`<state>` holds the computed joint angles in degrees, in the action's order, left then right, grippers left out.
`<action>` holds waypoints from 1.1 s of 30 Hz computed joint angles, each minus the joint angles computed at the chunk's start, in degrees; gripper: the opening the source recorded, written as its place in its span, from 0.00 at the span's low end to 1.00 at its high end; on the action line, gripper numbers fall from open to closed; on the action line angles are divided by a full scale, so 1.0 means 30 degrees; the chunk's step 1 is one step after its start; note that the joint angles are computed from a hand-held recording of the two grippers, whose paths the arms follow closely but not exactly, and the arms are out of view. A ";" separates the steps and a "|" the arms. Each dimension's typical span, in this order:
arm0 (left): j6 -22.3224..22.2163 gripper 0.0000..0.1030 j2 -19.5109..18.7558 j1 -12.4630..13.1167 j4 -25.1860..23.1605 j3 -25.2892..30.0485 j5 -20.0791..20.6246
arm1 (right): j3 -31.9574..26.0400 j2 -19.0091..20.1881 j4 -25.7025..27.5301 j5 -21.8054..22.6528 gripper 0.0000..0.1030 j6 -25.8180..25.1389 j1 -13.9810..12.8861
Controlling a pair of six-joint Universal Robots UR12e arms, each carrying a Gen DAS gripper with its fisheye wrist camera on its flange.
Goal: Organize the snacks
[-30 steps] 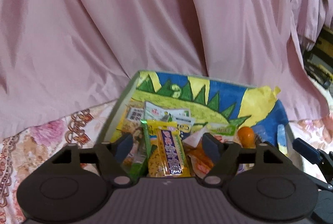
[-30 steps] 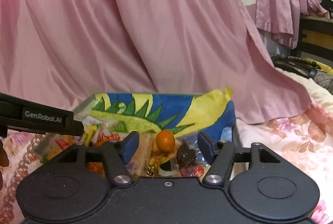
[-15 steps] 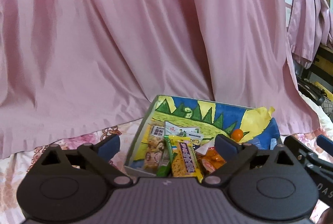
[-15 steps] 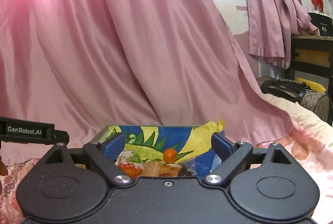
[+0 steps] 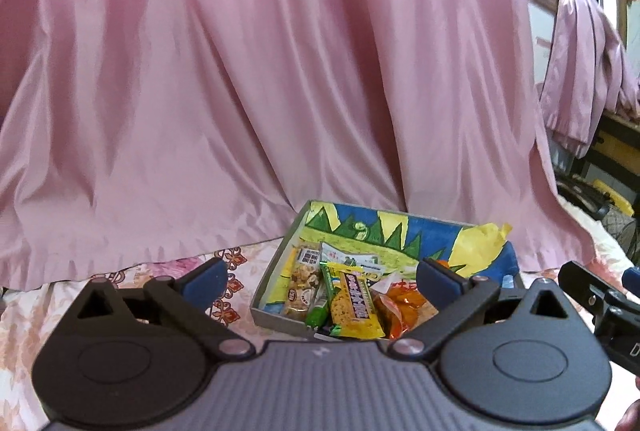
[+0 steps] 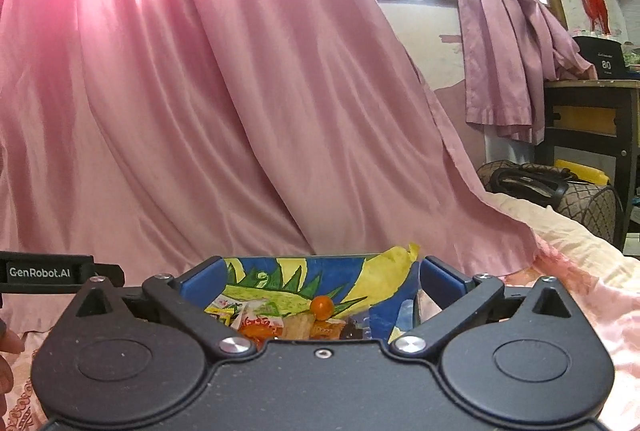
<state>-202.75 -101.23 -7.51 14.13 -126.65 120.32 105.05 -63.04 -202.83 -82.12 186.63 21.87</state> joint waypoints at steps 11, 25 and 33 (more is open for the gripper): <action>-0.0108 1.00 0.0706 -0.1378 0.1752 -0.1383 0.1924 | 0.2258 -0.1630 -0.1115 0.0522 0.99 -0.0467 -0.0244; -0.1859 1.00 0.1632 -0.3080 0.1867 -0.3082 0.4061 | 0.4572 -0.3190 -0.1795 0.0984 0.99 -0.0536 -0.0405; -0.2971 1.00 0.2000 -0.3452 0.1360 -0.3696 0.4847 | 0.5328 -0.3701 -0.2235 0.0828 0.99 -0.0545 -0.0342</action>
